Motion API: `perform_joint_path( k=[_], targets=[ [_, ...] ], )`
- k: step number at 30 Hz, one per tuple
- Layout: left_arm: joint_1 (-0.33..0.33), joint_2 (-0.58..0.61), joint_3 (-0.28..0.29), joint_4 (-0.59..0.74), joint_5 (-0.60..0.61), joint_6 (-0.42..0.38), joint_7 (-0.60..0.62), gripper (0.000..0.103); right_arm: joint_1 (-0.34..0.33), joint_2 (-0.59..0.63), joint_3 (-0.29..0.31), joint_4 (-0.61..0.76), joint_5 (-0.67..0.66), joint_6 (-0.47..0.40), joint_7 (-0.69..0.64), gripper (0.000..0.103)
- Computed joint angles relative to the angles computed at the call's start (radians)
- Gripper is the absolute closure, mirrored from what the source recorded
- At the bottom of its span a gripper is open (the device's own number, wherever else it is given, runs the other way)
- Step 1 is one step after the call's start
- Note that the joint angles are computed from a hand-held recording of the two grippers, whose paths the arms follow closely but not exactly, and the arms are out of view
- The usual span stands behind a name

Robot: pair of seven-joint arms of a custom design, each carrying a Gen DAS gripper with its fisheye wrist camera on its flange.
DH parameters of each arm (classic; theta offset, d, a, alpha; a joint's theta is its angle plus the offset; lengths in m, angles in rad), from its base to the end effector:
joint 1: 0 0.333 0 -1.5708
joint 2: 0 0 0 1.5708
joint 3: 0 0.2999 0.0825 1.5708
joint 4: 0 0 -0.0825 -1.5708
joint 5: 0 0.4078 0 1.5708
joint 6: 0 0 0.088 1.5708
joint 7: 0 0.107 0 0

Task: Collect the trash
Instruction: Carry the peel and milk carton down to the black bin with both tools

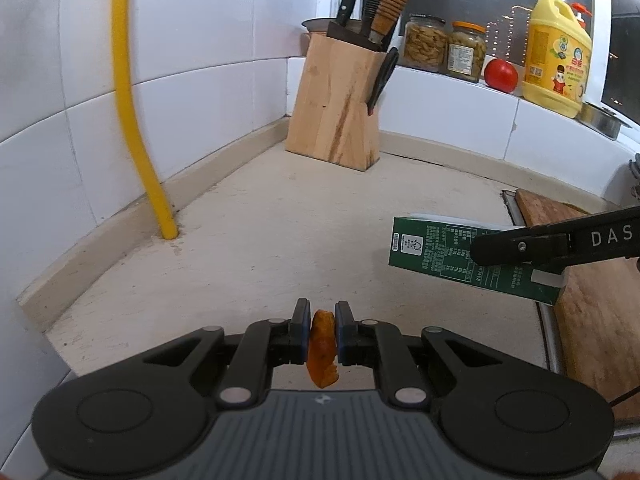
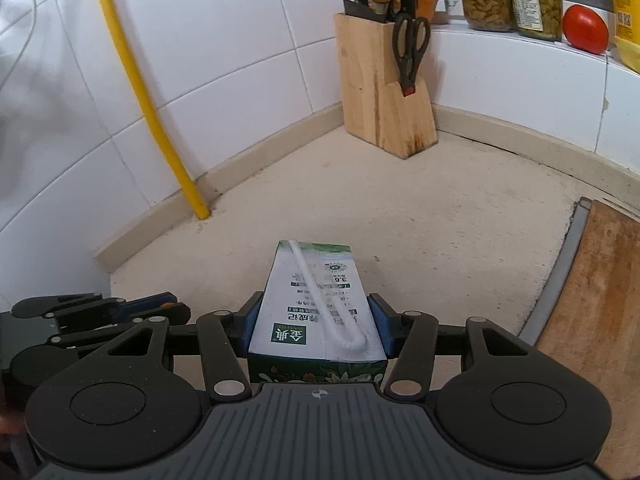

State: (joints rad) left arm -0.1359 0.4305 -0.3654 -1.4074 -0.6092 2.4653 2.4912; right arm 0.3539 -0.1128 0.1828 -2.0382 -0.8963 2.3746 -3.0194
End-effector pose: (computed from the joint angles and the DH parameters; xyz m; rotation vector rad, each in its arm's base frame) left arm 0.6772 -0.3109 0.5244 -0.7853 2.5813 -1.2769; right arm 0.5070 0.2954 0.5208 -1.0953 2.1356 -0.7611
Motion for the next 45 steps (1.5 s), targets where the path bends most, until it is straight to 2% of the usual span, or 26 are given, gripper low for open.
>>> perform_joint_path(
  k=[16,28,36,45],
  targets=[
    [0.036,-0.035,0.017,-0.044,-0.022,0.032,-0.013,0.094,0.051,0.136,-0.04,0.147,0.014,0.06,-0.1,0.042],
    [0.07,-0.089,0.046,-0.12,-0.043,0.084,-0.023,0.094,0.106,0.249,-0.083,0.277,0.069,0.133,-0.229,0.042],
    [0.095,-0.133,0.076,-0.185,-0.048,0.128,-0.051,0.094,0.154,0.358,-0.112,0.405,0.148,0.173,-0.358,0.042],
    [0.121,-0.168,0.111,-0.244,-0.022,0.162,-0.108,0.094,0.21,0.5,-0.143,0.577,0.3,0.201,-0.543,0.042]
  ],
)
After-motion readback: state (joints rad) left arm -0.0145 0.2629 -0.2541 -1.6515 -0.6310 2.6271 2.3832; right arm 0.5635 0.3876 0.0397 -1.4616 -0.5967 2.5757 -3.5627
